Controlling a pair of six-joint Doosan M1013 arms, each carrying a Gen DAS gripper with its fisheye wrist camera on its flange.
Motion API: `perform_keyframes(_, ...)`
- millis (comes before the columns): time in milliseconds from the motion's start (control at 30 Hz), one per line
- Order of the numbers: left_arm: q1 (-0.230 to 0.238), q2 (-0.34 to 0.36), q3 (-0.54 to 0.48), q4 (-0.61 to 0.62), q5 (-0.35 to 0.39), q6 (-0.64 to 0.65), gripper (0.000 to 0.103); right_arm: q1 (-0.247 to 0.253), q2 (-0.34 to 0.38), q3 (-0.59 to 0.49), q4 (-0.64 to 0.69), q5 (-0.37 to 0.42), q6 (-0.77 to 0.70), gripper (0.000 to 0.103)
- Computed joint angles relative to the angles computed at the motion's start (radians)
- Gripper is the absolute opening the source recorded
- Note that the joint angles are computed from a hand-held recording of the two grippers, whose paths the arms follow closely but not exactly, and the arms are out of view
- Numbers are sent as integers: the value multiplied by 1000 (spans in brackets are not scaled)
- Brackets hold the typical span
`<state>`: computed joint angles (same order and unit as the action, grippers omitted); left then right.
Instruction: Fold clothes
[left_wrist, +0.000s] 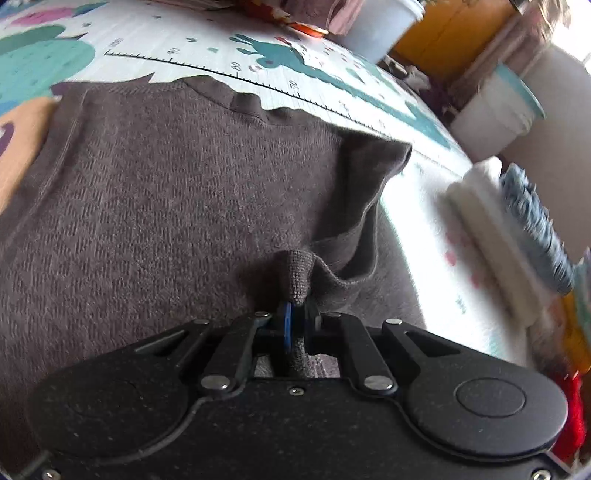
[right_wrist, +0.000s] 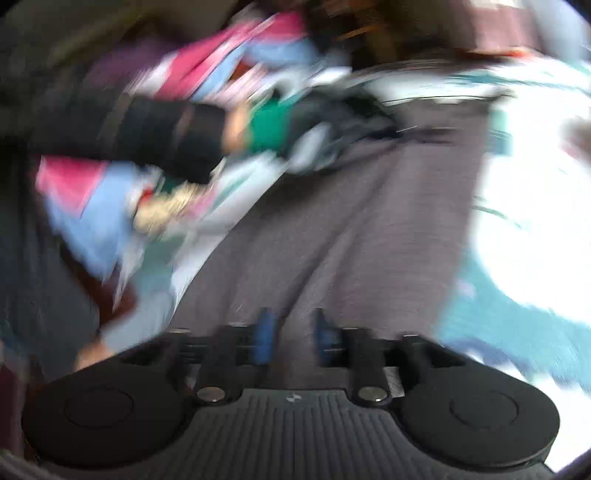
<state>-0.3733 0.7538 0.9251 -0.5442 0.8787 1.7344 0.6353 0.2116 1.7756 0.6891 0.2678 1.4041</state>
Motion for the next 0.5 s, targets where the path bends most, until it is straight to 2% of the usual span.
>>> perform_keyframes(100, 1, -1, 0, -4, 12, 58, 5, 4, -17, 11, -275, 27, 171, 42)
perform_keyframes(167, -2, -9, 6, 29, 5, 68, 10, 17, 3, -6, -345, 15, 181, 42)
perform_keyframes(233, -18, -34, 27, 134, -36, 40, 24, 36, 31, -27, -441, -18, 216, 41)
perform_keyframes(267, -27, -46, 37, 189, -55, 23, 26, 46, 55, -52, -513, 23, 258, 40)
perform_keyframes(300, -36, -59, 49, 245, -77, 6, 26, 54, 85, -90, -543, 110, 250, 43)
perform_keyframes(333, -49, -85, 83, 308, -128, 3, 26, 63, 116, -124, -559, 185, 230, 45)
perform_keyframes(367, -57, -109, 115, 342, -177, 21, 26, 65, 120, -135, -523, 208, 176, 47)
perform_keyframes(433, -62, -133, 147, 268, -222, 111, 26, 65, 116, -133, -439, 194, 80, 46)
perform_keyframes(500, -72, -137, 145, 220, -235, 180, 26, 73, 98, -106, -489, 108, 124, 44)
